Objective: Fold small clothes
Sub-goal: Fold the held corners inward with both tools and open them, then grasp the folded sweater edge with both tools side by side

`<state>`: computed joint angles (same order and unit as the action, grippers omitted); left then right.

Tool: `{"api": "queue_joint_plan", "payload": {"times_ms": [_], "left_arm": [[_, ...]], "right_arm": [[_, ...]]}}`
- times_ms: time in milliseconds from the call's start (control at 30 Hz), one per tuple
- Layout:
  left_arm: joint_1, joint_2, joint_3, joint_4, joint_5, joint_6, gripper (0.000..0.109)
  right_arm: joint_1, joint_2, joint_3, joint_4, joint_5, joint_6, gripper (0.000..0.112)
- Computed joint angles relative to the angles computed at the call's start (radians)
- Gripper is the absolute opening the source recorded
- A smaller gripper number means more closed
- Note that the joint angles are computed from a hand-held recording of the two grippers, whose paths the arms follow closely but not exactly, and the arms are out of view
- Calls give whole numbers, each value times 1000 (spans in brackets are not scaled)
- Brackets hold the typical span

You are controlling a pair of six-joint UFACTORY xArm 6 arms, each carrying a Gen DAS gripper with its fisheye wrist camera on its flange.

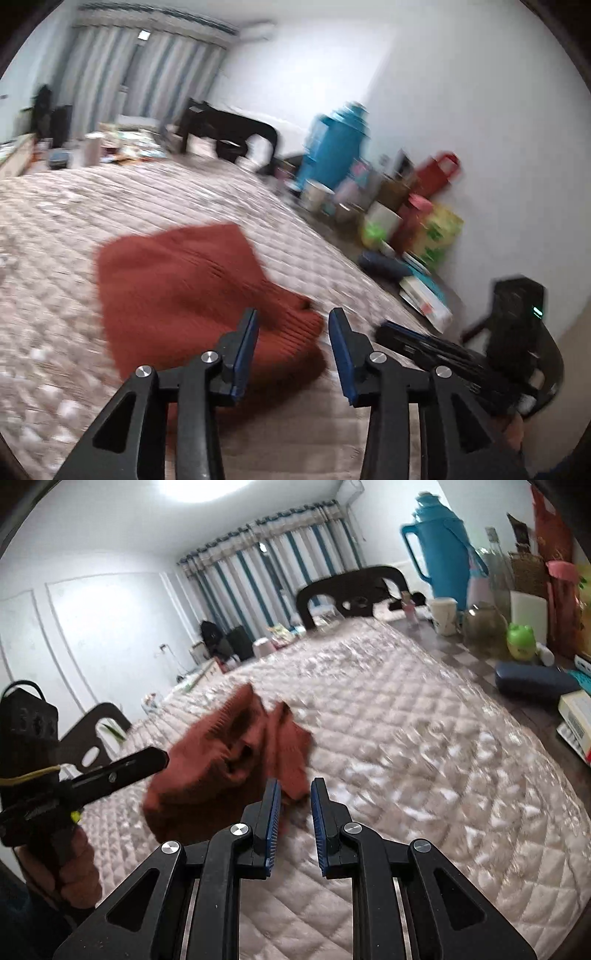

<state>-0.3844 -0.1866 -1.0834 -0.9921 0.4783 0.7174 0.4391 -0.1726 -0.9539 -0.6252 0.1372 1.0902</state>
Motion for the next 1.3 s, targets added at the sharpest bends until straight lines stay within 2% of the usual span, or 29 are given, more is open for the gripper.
{"api": "queue_joint_plan", "payload": {"times_ms": [67, 133, 233, 333, 433, 533, 667, 800, 933, 1033, 1067, 1133, 1233, 1300], "left_arm": [[21, 22, -13, 68, -41, -80, 42], [42, 48, -24, 192, -71, -211, 42], [55, 73, -28, 254, -94, -272, 42], [59, 83, -18, 256, -95, -267, 42], [49, 96, -18, 247, -89, -246, 42], [32, 87, 11, 262, -109, -196, 42], [4, 94, 30, 285, -152, -181, 43], [12, 78, 35, 275, -130, -160, 44], [54, 65, 14, 207, -70, -126, 44], [70, 89, -11, 242, -94, -172, 44], [78, 105, -29, 248, -91, -194, 44], [86, 131, -59, 240, -81, -210, 44], [83, 163, -88, 259, -90, -234, 44], [80, 183, -109, 256, -79, -236, 44]], "right_arm": [[15, 35, -45, 37, -23, -63, 18], [35, 77, -97, 80, -33, -135, 18], [66, 163, -196, 144, -44, -266, 18], [92, 255, -287, 326, 5, -459, 18], [86, 314, -345, 289, 140, -423, 17], [71, 278, -242, 429, 85, -483, 17], [55, 241, -198, 448, 99, -467, 17], [72, 248, -235, 347, 165, -419, 17], [69, 229, -229, 404, 161, -480, 18], [58, 205, -242, 251, 125, -335, 20], [55, 206, -254, 239, 101, -327, 23], [58, 233, -294, 303, 77, -393, 36], [67, 319, -406, 405, 109, -493, 36], [66, 391, -482, 527, 140, -590, 35]]}}
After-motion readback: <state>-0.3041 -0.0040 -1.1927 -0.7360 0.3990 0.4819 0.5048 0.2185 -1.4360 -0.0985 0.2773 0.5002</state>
